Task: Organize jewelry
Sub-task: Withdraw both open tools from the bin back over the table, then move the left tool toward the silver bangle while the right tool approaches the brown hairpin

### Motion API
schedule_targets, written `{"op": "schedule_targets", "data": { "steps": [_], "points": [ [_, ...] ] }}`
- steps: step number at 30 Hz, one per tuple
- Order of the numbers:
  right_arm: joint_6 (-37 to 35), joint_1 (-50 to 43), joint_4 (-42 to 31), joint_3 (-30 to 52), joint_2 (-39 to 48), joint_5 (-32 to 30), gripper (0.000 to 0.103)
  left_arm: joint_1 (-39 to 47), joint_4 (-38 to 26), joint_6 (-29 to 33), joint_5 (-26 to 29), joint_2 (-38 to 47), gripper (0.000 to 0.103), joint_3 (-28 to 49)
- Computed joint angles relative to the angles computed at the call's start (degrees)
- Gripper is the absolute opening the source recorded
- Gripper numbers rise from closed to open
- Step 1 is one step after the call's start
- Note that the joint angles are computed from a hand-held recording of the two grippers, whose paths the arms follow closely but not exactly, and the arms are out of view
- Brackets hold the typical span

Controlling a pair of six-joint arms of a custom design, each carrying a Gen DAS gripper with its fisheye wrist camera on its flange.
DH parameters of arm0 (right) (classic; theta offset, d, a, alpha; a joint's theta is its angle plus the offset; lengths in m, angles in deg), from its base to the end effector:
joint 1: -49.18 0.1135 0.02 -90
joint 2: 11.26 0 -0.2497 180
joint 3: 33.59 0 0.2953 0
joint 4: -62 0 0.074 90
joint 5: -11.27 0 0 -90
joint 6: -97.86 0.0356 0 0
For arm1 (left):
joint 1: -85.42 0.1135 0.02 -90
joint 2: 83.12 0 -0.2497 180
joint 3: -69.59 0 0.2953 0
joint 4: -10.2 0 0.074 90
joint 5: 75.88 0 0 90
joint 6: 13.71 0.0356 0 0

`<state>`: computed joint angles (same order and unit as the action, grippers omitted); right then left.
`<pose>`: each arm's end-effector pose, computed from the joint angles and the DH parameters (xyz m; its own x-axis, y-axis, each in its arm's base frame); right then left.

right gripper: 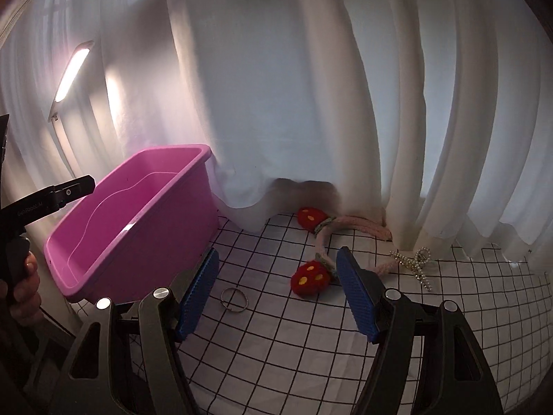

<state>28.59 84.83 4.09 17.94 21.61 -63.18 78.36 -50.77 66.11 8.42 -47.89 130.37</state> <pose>0.1469 0.0936 0.2750 -0.6199 -0.0250 -0.7843 -0.1854 0.9759 0.1155 0.1708 -0.0176 0.3215 -0.5735 -0.1062 -0.8123 -0.0603 0.9943 -0.0874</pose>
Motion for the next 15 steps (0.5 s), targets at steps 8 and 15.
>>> {"op": "schedule_targets", "data": {
  "steps": [8,15],
  "points": [
    [-16.2,-34.2,-13.7,-8.5,-17.3,-18.5,0.067,-25.3,1.1,-12.5,-11.2,4.2,0.097,-1.8],
    [-24.8,-46.2,-13.3,-17.8,-19.0,-26.7,0.067,-33.7,6.9,-18.2,-15.0,14.8,0.097,-6.5]
  ]
}}
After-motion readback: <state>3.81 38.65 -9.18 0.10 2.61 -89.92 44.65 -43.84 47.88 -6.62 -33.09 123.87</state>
